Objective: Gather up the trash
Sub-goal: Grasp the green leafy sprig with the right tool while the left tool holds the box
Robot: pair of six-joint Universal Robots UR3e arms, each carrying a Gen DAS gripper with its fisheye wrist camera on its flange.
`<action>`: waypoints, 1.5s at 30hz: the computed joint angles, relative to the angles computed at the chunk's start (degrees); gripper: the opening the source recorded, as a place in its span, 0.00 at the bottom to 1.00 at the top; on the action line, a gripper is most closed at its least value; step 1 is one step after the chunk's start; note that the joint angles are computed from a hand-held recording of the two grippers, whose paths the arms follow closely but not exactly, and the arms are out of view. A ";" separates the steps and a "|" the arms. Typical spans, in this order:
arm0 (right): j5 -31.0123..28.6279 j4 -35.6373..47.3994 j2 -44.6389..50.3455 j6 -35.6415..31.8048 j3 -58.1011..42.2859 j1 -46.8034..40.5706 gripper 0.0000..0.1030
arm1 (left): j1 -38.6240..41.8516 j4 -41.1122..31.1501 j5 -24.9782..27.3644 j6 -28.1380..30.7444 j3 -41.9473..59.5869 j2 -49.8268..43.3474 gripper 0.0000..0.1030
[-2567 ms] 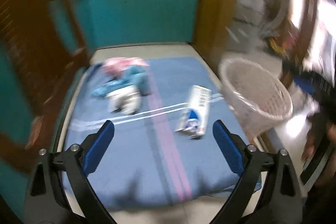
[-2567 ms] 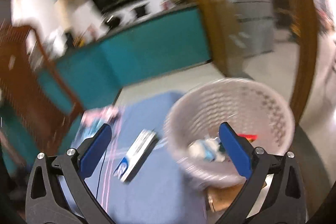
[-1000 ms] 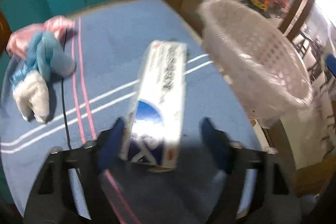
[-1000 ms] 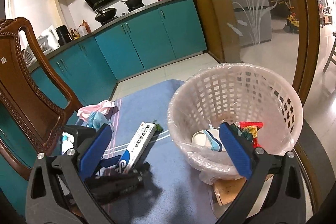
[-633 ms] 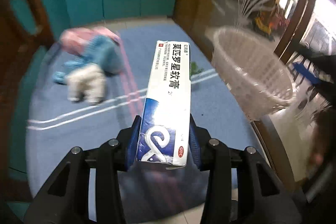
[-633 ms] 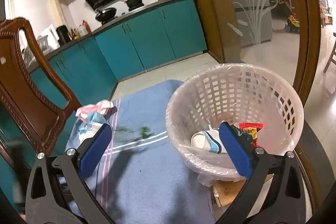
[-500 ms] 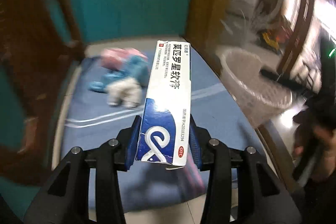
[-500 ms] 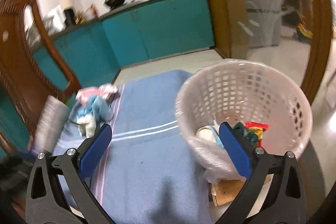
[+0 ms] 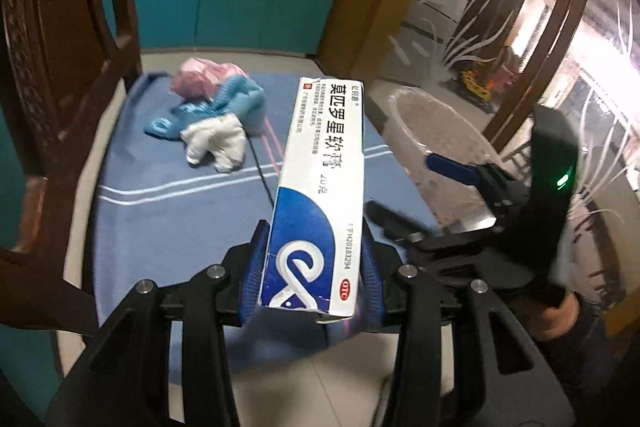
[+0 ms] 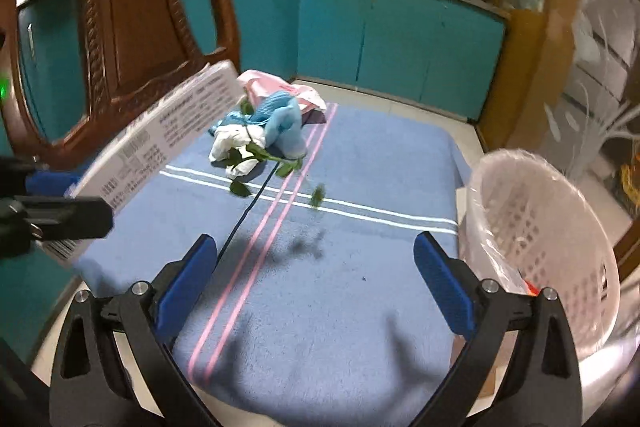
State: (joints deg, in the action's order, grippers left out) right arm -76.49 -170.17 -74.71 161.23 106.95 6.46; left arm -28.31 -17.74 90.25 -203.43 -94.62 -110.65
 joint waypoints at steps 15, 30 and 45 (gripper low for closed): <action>8.95 1.77 2.53 3.48 -3.94 -3.85 0.04 | 0.17 -2.32 -6.72 4.23 -0.08 1.87 0.42; 10.30 12.82 -1.43 7.41 -3.66 -8.92 0.40 | 0.77 -2.39 6.56 -0.47 -3.97 4.69 0.42; 1.70 15.57 6.76 7.87 -7.61 -1.96 0.20 | -2.12 -1.37 15.87 -3.75 -2.17 1.91 0.42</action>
